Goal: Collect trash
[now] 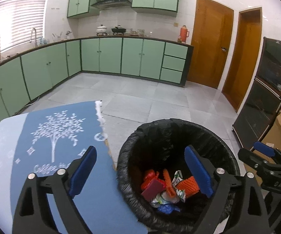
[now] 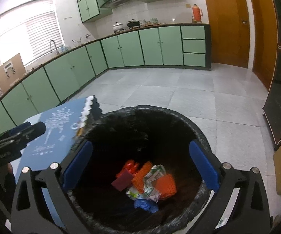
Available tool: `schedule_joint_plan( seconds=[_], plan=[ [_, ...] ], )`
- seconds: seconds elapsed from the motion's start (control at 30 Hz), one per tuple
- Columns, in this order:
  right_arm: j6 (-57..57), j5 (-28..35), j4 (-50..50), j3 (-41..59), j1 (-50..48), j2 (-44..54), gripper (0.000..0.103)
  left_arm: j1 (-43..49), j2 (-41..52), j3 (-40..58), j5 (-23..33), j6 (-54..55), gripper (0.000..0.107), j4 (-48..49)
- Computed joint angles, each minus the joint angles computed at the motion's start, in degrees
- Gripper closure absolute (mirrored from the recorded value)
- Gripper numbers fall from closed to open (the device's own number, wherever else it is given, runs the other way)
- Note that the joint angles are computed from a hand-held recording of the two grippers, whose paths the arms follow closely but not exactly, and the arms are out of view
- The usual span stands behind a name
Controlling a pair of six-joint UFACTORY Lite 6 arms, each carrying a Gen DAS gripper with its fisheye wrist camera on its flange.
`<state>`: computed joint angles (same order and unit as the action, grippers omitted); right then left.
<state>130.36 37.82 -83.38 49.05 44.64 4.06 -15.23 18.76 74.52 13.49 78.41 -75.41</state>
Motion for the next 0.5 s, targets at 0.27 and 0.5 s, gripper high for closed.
schedule_joint_plan(
  seconds=[0.27, 0.5],
  plan=[
    [-8.1, 6.0, 9.5, 3.8, 9.1, -2.8, 0.005, 4.0, -14.1, -13.4, 1.7, 5.5, 0.011, -4.3],
    [-9.4, 12.7, 13.0, 6.8, 17.0, -3.5, 0.005, 6.7, -24.0, -22.0, 3.2, 7.6, 0.010, -4.6]
  ],
)
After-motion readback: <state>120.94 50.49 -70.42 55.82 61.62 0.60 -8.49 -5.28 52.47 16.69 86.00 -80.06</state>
